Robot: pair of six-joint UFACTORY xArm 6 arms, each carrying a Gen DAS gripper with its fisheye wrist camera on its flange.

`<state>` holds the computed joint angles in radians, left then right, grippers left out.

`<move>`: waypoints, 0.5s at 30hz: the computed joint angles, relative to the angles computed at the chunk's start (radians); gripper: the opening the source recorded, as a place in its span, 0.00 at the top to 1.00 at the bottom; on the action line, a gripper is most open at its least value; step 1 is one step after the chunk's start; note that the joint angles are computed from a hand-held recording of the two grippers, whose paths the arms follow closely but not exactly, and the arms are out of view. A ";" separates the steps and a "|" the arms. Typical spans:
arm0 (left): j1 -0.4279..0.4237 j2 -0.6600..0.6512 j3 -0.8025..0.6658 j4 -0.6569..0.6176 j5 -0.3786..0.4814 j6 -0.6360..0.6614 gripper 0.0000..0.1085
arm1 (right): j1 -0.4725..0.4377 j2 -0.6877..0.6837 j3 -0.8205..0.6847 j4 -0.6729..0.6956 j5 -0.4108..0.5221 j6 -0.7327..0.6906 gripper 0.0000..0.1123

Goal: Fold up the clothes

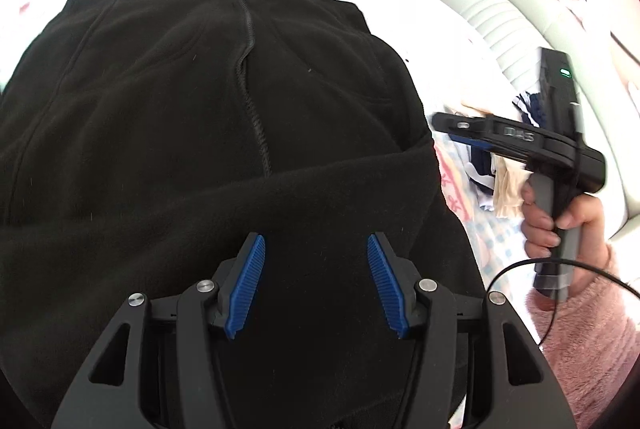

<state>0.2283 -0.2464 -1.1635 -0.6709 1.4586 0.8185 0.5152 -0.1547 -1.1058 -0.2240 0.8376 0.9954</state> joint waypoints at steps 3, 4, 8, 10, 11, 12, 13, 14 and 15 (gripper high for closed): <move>-0.013 0.010 0.014 -0.005 -0.015 -0.043 0.48 | 0.002 0.100 -0.065 0.046 0.100 -0.058 0.56; -0.032 0.007 0.022 0.011 -0.037 -0.053 0.48 | 0.005 0.110 -0.066 0.037 0.123 -0.051 0.58; -0.088 -0.004 0.007 0.030 -0.062 -0.027 0.48 | 0.025 0.046 -0.021 -0.094 0.177 0.041 0.62; -0.104 -0.021 0.006 0.043 -0.091 -0.001 0.48 | 0.021 0.031 -0.032 -0.139 0.229 0.048 0.62; -0.111 -0.034 0.014 0.056 -0.119 0.014 0.48 | 0.013 0.022 -0.030 -0.153 0.239 0.053 0.62; -0.116 -0.046 0.026 0.070 -0.150 0.025 0.48 | 0.007 0.014 -0.026 -0.173 0.248 0.071 0.63; -0.115 -0.050 0.038 0.086 -0.175 0.027 0.48 | 0.001 0.010 -0.022 -0.193 0.258 0.088 0.63; -0.109 -0.041 0.045 0.100 -0.185 0.026 0.48 | -0.008 0.005 -0.009 -0.197 0.253 0.107 0.63; -0.103 -0.024 0.049 0.114 -0.188 0.025 0.48 | -0.015 0.006 0.004 -0.189 0.244 0.118 0.63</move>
